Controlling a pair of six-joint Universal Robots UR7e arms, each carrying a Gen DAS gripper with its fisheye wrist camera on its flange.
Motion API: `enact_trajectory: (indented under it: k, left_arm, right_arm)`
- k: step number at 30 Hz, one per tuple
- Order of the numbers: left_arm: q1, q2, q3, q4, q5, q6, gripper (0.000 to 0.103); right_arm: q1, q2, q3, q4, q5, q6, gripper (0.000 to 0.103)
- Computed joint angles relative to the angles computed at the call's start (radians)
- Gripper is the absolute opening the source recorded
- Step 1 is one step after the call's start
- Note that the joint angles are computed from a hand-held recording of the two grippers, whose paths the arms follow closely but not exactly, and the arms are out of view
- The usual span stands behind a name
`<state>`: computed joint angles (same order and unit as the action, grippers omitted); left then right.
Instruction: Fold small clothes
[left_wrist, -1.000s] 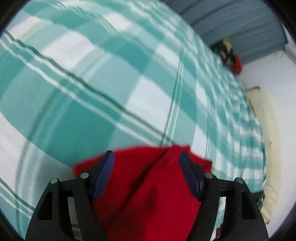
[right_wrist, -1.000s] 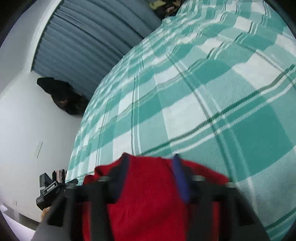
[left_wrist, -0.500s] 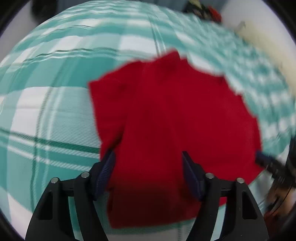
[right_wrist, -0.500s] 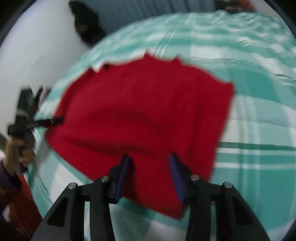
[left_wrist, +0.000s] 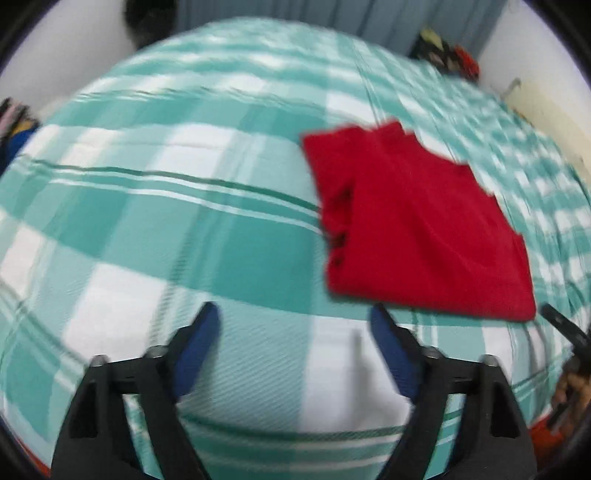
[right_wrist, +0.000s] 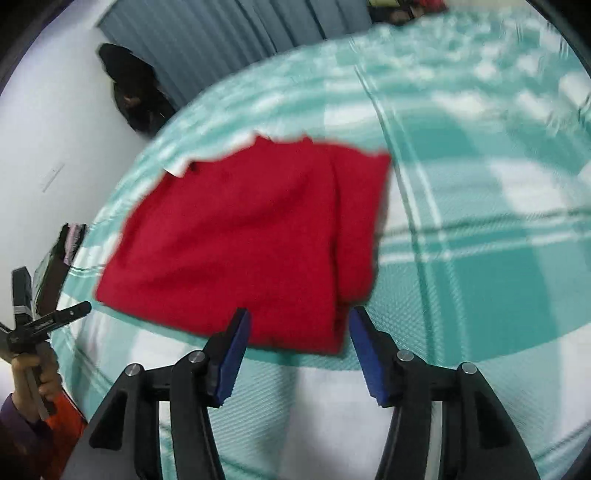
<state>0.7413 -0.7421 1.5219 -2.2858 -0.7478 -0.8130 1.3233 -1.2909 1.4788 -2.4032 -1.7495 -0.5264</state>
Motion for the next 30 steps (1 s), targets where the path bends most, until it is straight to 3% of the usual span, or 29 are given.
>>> enact_trajectory:
  k: [1,3,6,8,10,12,15,20,26,28,30]
  left_arm:
    - [0.000,-0.003,0.012,-0.010,0.019,-0.001,0.096]
    - [0.009,0.003,0.009,0.030,0.024,-0.024,0.096]
    - [0.030,0.024,0.008,0.065,0.003,-0.033,0.097]
    - [0.026,0.033,0.042,-0.007,0.030,0.024,0.102]
    - [0.024,0.044,0.054,-0.056,0.044,0.069,0.102]
    - [0.025,0.044,0.062,-0.078,0.042,0.081,0.102]
    - [0.025,0.048,0.062,-0.078,0.050,0.083,0.103]
    - [0.012,0.046,0.096,-0.113,0.085,0.087,0.103]
    - [0.012,0.043,0.109,-0.144,0.084,0.102,0.103]
    - [0.011,0.043,0.115,-0.159,0.086,0.109,0.103]
    - [0.009,0.044,0.126,-0.188,0.092,0.121,0.103]
  right_arm:
    - [0.009,-0.020,0.025,-0.036,-0.014,-0.009,0.070]
    - [0.020,-0.058,0.084,-0.120,-0.062,-0.002,0.074]
    - [-0.008,-0.087,0.145,-0.157,-0.123,0.056,0.075]
    - [-0.040,-0.092,0.187,-0.178,-0.165,0.076,0.075]
    - [-0.067,-0.121,0.247,-0.258,-0.119,0.027,0.075]
    - [-0.063,-0.125,0.273,-0.310,-0.135,-0.028,0.077]
    - [-0.063,-0.118,0.268,-0.301,-0.125,-0.029,0.086]
    - [-0.059,-0.103,0.304,-0.391,-0.136,-0.083,0.090]
    - [-0.048,-0.105,0.293,-0.358,-0.169,-0.083,0.089]
    - [-0.002,-0.088,0.239,-0.304,-0.255,-0.058,0.076]
    - [0.032,-0.072,0.178,-0.265,-0.226,-0.054,0.076]
